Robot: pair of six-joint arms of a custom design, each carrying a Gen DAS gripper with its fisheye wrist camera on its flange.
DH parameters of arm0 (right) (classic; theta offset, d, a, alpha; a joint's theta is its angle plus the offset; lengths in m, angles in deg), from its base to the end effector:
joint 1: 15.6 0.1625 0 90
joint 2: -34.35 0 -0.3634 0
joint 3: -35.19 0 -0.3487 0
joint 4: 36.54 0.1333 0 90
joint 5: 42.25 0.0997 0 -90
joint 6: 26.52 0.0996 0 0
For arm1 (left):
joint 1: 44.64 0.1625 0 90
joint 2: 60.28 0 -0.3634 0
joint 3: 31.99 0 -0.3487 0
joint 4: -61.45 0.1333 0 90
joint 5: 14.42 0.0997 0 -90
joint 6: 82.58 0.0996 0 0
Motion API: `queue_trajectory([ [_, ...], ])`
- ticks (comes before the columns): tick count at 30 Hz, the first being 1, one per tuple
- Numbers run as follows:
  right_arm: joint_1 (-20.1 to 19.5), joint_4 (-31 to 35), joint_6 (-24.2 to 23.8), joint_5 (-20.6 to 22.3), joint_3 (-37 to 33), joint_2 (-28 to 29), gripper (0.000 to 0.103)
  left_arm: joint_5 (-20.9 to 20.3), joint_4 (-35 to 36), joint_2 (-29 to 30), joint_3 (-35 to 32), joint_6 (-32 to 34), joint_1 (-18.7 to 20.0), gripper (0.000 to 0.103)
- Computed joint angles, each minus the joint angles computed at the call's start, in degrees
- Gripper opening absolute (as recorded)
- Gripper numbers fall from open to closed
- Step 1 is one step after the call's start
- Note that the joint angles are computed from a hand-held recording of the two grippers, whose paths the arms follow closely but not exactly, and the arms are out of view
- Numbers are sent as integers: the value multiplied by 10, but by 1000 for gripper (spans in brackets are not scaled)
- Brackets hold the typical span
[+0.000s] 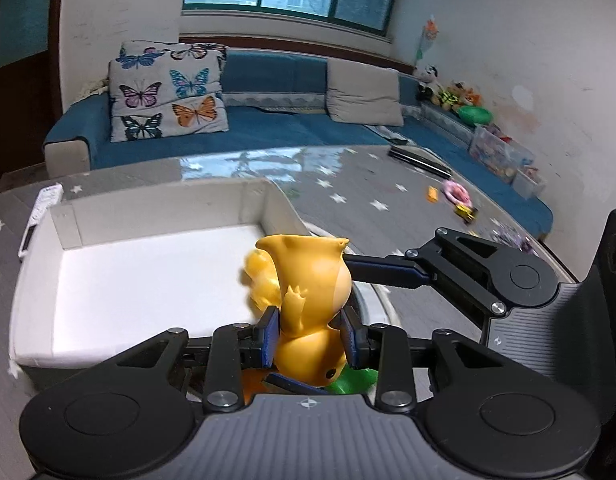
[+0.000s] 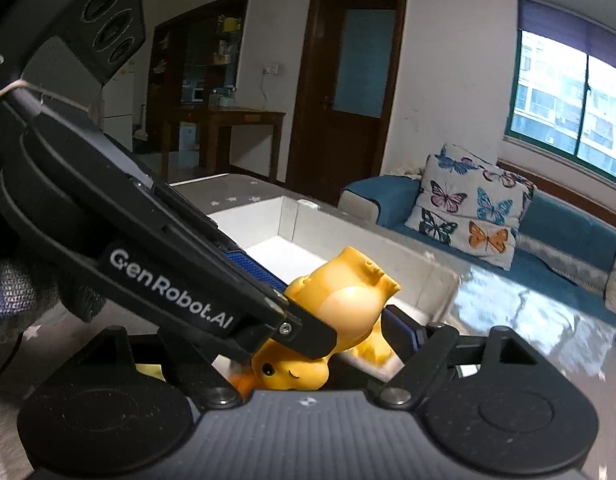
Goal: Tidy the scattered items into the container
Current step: 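Lower the large duck into the white box and open the left tool, then withdraw the left tool and move it to the yellow plush chick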
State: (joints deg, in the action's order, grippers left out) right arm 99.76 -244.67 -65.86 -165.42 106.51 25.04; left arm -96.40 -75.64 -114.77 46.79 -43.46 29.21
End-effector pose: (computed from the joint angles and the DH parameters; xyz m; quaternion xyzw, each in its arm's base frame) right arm 0.3483 -0.5509 -0.0503 0.3391 -0.7863 0.4168 0.3049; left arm -0.0419 -0.6740 0.2626 0.4413 0.8727 -0.1796 0.1064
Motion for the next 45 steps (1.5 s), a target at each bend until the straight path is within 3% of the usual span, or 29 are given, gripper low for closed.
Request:
queue_trajectory([
  [8,-32,107,16,40,-109,21,82,15,64,96,-150,-26,4,35],
  [17,-64,203,58,53,-185,47,82,36,181,205,-323,-69,21,34],
  [19,-69,216,65,53,-192,48,82,37,206,225,-359,-75,25,20],
  [21,-72,223,70,52,-195,49,82,30,236,242,-394,-83,29,20],
  [31,-69,181,74,47,-156,32,82,33,205,221,-356,-81,28,25],
  [45,-39,76,87,29,-44,-8,83,13,86,96,-168,-83,23,26],
])
